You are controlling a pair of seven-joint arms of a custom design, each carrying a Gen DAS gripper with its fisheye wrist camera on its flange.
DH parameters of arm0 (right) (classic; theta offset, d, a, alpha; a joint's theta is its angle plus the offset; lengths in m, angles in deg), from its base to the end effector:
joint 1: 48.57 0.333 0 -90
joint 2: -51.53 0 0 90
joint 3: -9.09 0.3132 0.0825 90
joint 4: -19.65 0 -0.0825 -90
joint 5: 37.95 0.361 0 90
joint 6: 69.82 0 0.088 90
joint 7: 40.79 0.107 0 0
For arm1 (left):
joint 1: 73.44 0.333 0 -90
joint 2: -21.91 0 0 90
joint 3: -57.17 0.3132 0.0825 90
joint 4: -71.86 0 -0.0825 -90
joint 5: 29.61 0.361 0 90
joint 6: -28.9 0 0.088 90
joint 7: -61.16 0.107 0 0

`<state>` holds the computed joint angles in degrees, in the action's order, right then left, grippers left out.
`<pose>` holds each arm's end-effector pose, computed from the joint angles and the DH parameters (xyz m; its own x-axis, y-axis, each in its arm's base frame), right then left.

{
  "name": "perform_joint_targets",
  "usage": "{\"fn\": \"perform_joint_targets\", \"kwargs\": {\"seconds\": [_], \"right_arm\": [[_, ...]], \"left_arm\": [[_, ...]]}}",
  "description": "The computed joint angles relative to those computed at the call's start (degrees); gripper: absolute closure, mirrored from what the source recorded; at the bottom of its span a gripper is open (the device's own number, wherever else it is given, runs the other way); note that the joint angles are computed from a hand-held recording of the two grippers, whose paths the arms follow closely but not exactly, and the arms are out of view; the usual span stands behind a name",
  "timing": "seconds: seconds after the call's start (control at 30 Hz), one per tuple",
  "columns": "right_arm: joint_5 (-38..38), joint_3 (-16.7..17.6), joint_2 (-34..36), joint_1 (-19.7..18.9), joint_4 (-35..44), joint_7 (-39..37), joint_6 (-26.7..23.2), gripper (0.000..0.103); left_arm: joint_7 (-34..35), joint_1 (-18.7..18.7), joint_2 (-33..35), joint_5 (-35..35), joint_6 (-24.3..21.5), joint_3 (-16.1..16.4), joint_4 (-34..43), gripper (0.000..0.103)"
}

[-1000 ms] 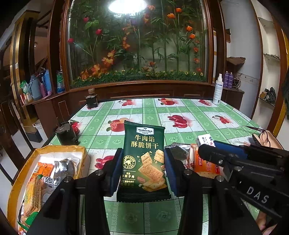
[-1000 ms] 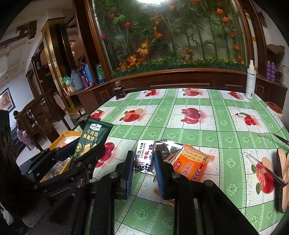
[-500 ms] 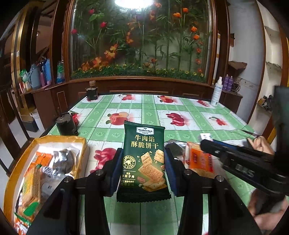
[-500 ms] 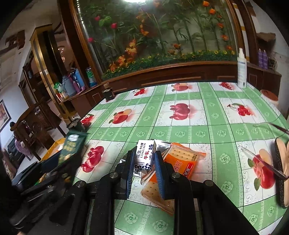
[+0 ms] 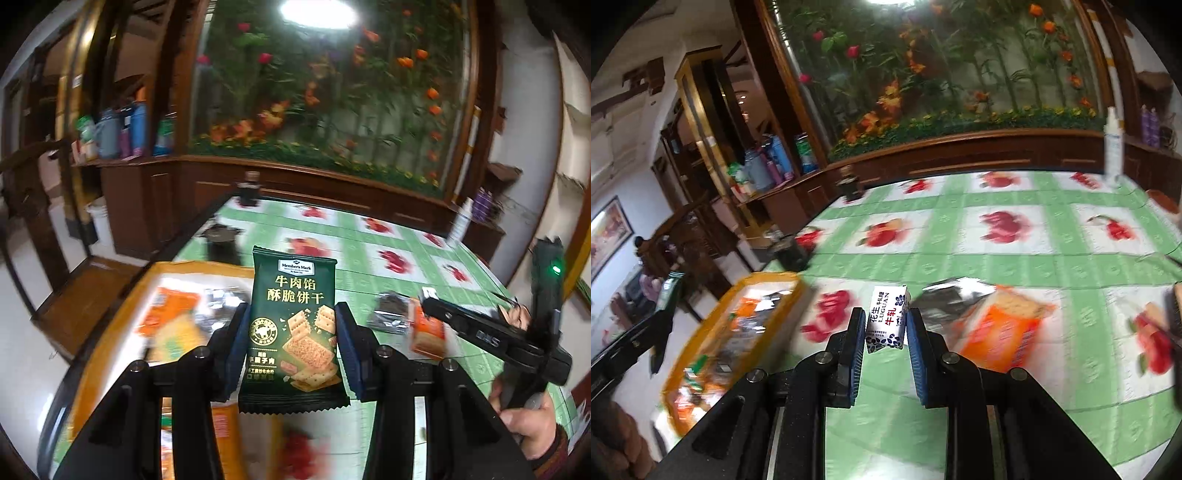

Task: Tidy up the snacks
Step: 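Carry the green cracker pack and white milk pack over the box with both grippers, then open both grippers to drop the green pack and milk pack into the box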

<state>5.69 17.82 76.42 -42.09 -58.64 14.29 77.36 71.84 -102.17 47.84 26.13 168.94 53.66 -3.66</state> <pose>0.6965 0.1524 0.5623 0.4711 -0.8139 -0.3402 -0.6406 -0.0506 -0.7662 0.6124 -0.3726 0.5600 0.1889 -0.9689 0.1601 -0.4911 -0.2344 -0.8390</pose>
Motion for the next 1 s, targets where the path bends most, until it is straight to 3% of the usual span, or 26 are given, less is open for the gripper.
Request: {"fn": "perform_joint_targets", "kwargs": {"seconds": [0.3, 0.5, 0.63, 1.0], "right_arm": [[2.2, 2.7, -2.6, 5.2, -3.3, -1.6, 0.2, 0.078], [-1.4, 2.7, 1.0, 9.2, 1.1, 2.4, -0.5, 0.078], [-5.4, 2.1, 4.5, 11.2, 5.7, 6.1, -1.3, 0.078], [-11.7, 1.9, 8.9, 12.1, 10.5, 9.4, -5.1, 0.078]], "left_arm": [[-8.4, 5.2, -8.9, 2.0, 3.3, -0.9, -14.8, 0.06], [-10.7, 8.8, -12.3, 2.2, 4.6, -2.5, -21.1, 0.06], [-10.9, 10.7, -12.9, 1.1, 6.0, -3.1, -23.5, 0.06], [-8.6, 13.2, -11.3, -4.1, 10.4, -3.1, -25.5, 0.06]]}}
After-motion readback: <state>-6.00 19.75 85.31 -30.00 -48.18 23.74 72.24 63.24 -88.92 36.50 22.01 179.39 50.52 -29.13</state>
